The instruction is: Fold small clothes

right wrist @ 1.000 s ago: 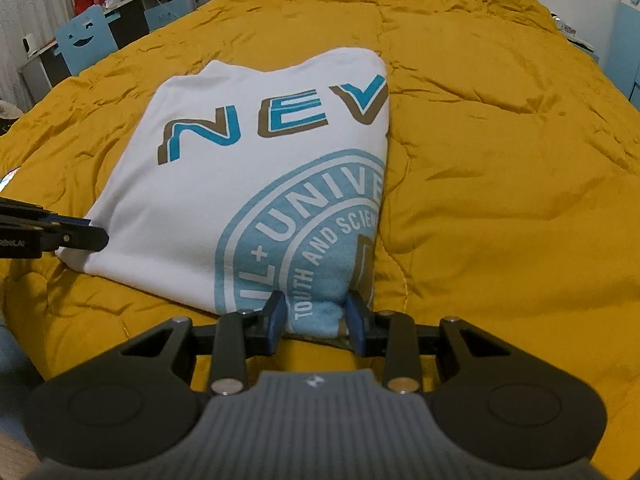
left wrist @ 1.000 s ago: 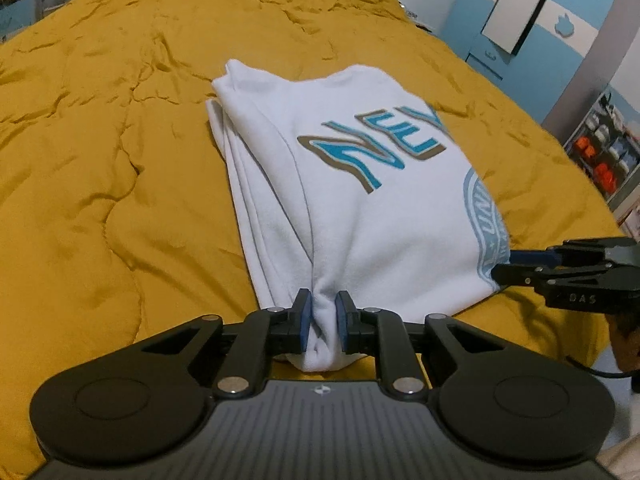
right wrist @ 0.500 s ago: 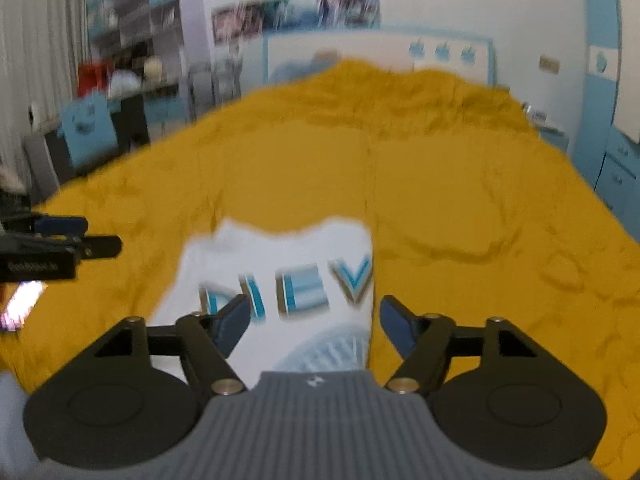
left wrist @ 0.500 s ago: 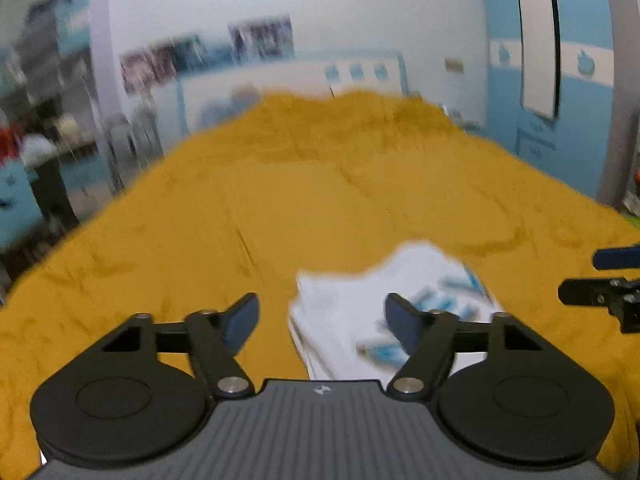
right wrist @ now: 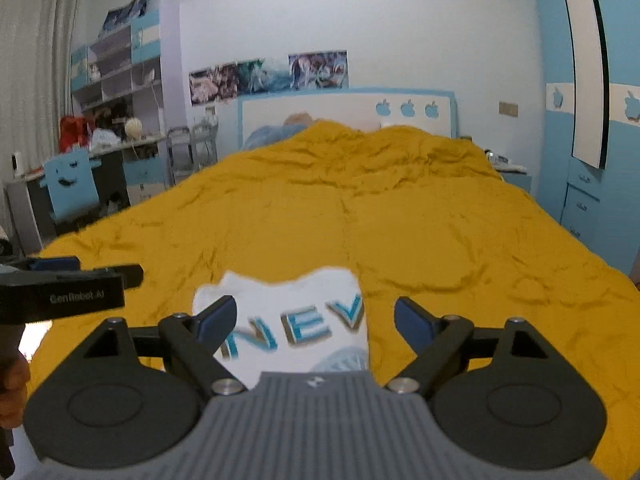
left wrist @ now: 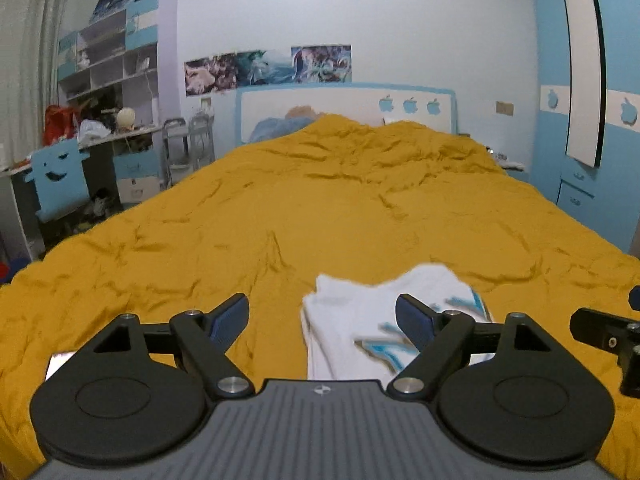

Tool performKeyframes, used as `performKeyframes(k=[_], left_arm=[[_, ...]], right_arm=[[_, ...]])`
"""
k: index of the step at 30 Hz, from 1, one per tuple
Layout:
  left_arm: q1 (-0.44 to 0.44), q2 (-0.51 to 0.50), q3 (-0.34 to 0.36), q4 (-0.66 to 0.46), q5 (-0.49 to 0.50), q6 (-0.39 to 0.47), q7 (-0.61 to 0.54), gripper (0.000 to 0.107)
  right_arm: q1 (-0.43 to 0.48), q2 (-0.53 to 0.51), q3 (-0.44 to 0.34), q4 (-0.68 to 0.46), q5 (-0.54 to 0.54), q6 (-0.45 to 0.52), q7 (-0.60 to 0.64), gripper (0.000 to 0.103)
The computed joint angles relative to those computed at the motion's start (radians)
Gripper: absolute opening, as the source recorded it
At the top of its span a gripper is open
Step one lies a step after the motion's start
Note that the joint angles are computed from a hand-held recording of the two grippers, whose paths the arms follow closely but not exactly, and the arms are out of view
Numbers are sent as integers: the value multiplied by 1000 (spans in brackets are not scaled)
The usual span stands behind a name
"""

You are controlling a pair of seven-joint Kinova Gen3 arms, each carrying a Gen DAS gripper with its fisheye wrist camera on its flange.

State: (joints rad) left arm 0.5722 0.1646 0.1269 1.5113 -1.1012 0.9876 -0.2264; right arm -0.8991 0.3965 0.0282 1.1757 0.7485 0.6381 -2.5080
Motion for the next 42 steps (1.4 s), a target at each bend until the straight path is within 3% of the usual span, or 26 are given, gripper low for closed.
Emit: performKeyframes(k=[4, 9, 15, 23, 42], left_arm=[[-7, -19, 13, 24, 74, -4, -22, 97], [-1, -11, 36, 5, 170, 52, -78, 97], [47, 7, 40, -5, 172, 121, -97, 97], [52, 11, 36, -4, 213, 113, -146, 97], [51, 7, 32, 4, 217, 109, -142, 97]], right_arm=[[1, -1, -27, 4, -46, 79, 29, 82], [13, -31, -51, 72, -92, 76, 33, 82], [-7, -46, -66, 132, -49, 90, -3, 82], [7, -45, -87, 136, -77, 102, 19, 82], [7, -33, -80, 122, -100, 104, 30, 82]])
